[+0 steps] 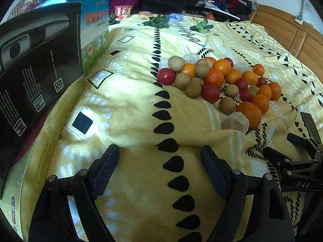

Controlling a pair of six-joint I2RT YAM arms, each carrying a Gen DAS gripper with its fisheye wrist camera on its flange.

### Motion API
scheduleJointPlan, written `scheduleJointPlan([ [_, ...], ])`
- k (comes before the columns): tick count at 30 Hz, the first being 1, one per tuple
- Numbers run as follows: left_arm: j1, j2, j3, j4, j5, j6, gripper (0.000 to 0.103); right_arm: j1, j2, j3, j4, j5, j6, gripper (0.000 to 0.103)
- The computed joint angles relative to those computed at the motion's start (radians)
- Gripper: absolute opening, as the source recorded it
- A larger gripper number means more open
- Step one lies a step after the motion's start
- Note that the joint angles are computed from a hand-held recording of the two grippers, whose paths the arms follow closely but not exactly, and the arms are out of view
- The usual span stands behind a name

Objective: Organize fruits

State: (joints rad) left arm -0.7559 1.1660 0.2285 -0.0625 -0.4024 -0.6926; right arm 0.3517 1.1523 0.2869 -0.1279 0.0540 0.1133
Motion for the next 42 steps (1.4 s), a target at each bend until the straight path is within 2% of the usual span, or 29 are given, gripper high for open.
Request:
scheduleJointPlan([
  [13,0.024,0.05,-0.02,0.096,0.03,0.034,0.093,0.002,0.011,0.004,0.006,0.002,0.0,0.103],
  [42,0.022,0.073,-0.011,0.103,0.029,0.039,0.095,0.003,0.013,0.006,0.004,0.002,0.0,0.103],
])
